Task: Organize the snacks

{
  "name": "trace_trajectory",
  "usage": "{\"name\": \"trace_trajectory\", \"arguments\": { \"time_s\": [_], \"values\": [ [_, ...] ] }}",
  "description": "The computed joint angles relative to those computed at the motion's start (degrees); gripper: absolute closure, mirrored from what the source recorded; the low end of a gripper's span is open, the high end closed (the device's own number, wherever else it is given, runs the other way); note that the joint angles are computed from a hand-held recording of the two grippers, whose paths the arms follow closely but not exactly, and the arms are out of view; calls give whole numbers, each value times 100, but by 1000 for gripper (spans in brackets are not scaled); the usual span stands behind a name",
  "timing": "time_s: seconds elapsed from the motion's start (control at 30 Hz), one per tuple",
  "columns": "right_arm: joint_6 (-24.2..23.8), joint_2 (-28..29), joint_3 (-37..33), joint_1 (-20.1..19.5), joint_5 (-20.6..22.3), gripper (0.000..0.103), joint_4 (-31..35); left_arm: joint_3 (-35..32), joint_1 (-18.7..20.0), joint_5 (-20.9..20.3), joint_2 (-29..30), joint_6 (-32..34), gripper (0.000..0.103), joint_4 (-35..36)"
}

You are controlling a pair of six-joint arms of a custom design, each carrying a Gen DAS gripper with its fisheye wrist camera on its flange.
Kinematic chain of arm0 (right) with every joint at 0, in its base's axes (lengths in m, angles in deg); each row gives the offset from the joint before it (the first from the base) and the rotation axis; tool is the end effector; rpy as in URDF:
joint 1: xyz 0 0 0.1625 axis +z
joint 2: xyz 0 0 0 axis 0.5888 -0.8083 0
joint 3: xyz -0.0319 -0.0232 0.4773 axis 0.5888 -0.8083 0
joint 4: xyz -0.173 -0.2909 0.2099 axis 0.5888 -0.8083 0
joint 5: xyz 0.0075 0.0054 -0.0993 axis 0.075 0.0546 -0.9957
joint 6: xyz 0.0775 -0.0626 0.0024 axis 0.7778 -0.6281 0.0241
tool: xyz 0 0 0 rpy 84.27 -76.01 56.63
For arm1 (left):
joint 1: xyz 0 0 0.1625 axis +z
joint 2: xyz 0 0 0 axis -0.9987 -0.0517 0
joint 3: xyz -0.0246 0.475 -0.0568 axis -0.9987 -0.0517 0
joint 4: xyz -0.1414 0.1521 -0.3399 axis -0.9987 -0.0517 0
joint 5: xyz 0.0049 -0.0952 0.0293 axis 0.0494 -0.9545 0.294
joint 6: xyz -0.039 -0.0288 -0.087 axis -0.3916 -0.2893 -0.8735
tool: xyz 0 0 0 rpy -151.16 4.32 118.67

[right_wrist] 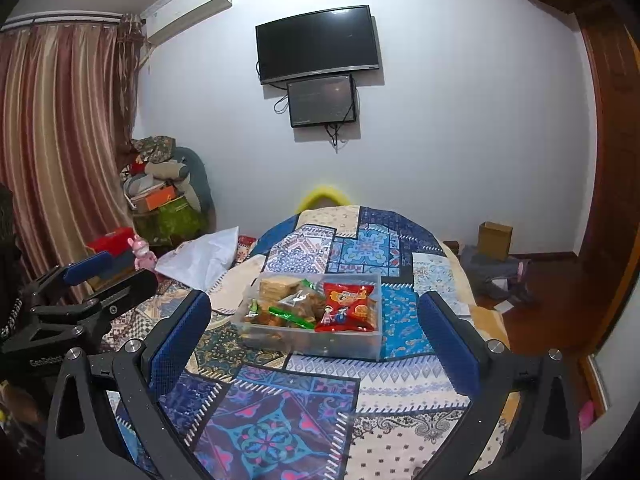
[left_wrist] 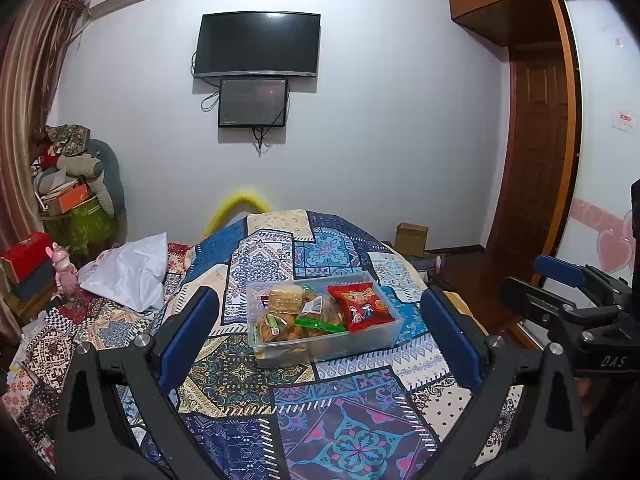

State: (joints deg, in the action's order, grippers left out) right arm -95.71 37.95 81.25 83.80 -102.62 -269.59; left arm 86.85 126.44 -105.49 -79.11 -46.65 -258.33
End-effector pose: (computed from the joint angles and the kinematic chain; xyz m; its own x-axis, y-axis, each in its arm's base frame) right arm 0.3173 -0.3777 0.1719 -0.7499 -0.3086 0.5851 -0.6602 0.4046 -0.6328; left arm -0.1507 -0.3960 0.3031 -0.7327 0.1919 -0.6530 0.6738 0.3394 -0.6563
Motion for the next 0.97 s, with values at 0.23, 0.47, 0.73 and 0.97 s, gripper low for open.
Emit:
{"name": "trace_trajectory", "arguments": {
  "time_s": [0.23,0.47,0.73,0.97],
  "values": [
    [-14,-2,-6,-6,-6,0,15,6,4,18,17,36,1,-65],
    [-72,44,-28,5,-58,0,-29,1,51,-48,-16,-66,1,9],
    [-91,40,-42,2,-68,0,5,72,54,-159,29,-7,1,36],
    [-116,75,-58,-26,-98,0,18,29,141,-175,59,-87,1,103]
  ]
}}
